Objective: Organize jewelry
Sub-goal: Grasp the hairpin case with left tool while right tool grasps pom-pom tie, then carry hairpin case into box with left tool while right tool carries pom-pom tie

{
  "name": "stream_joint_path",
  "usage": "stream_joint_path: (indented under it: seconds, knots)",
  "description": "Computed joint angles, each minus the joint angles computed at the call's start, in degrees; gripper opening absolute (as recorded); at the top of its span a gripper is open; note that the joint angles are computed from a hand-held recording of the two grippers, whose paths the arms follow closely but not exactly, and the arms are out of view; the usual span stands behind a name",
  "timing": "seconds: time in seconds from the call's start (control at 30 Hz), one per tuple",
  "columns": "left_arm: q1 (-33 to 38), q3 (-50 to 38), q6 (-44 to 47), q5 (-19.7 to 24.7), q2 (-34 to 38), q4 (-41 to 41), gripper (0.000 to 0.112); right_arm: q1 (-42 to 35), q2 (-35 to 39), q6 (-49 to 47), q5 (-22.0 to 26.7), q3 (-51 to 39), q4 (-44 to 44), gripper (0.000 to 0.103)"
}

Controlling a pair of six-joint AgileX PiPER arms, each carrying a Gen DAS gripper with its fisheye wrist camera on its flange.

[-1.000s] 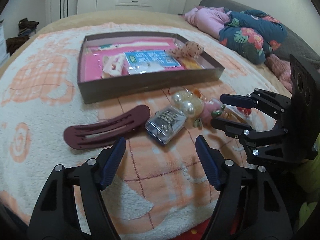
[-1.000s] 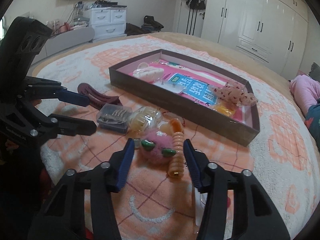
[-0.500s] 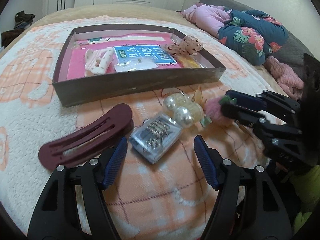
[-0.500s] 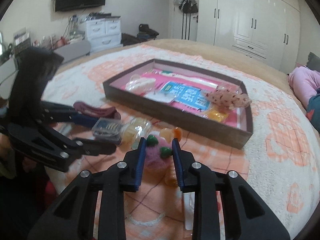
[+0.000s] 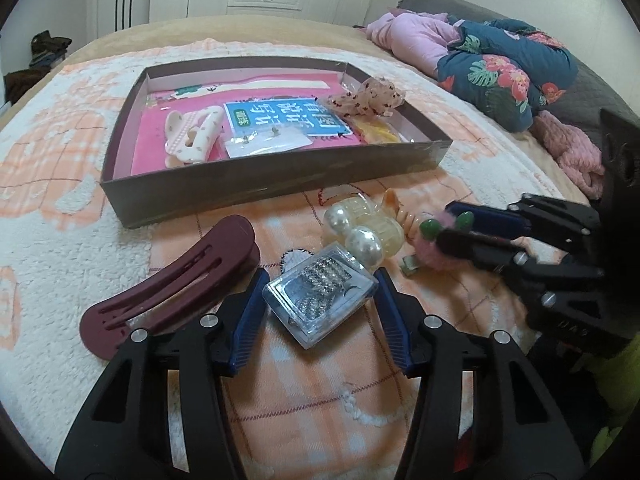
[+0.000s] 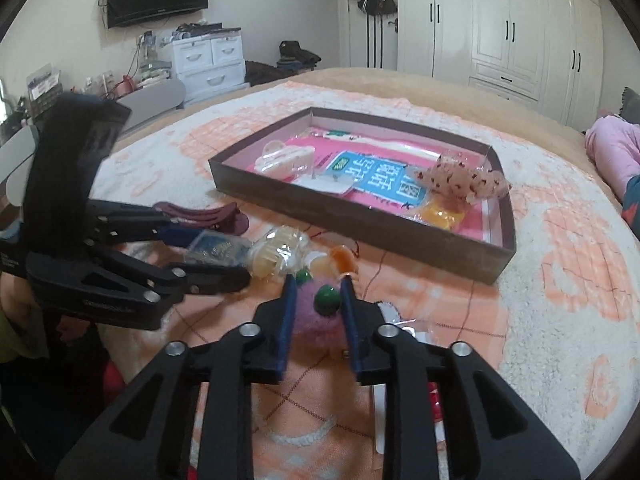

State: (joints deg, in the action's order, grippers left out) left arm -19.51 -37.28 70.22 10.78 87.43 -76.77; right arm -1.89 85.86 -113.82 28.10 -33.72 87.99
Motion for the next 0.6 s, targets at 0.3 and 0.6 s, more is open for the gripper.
stream_joint_path:
  seconds: [0.3, 0.6]
  knots:
    - [2.57, 1.1, 1.34, 1.8, -4.81, -2.16, 0.044, 1.78, 0.23, -2.17, -3.05, 0.8, 2.0, 0.023]
    - [3.79, -3.21, -2.75, 2.42, -4.41, 1.51, 0.044, -4.02, -3.09, 1.09, 3.44, -0.27, 1.2, 0.023]
